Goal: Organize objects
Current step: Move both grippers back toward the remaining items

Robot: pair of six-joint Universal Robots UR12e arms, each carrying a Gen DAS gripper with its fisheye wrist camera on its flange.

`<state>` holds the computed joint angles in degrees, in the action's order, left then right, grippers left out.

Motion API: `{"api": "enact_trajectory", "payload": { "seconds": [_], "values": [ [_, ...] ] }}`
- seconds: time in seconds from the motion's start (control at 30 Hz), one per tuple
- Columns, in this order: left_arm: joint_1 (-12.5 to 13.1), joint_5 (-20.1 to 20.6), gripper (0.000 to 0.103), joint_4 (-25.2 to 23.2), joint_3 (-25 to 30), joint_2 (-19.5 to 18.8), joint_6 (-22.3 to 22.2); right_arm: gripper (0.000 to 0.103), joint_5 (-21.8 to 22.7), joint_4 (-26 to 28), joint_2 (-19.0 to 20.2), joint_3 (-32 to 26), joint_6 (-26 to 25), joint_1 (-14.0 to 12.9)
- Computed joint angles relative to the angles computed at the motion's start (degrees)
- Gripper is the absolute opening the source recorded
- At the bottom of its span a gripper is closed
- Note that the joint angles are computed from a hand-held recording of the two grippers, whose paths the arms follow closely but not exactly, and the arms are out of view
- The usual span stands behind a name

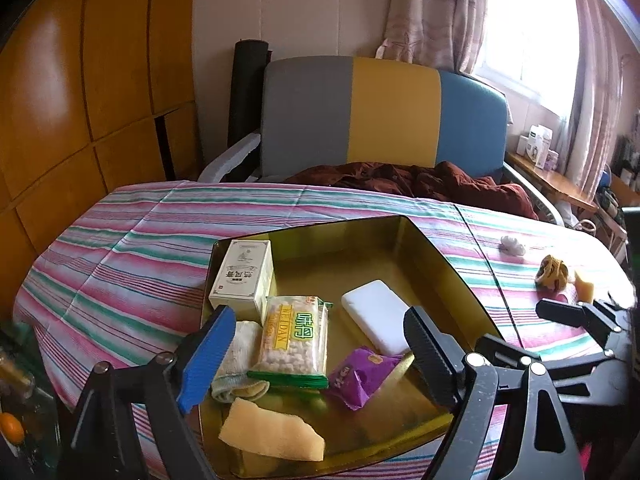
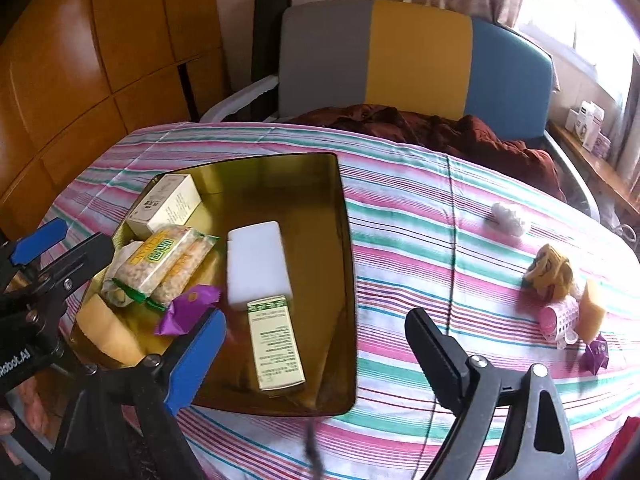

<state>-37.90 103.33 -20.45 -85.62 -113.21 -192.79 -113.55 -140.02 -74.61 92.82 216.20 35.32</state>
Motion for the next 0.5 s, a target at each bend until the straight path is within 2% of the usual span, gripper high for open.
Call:
{"api": "enact_trajectory", "payload": {
  "seconds": [0.5],
  "values": [
    [-0.8,-2.8,0.087,-1.1,0.9,-0.7,3.1,0.093,-0.7,2.2,-2.7,3.6,5.1,-1.8]
  ]
}}
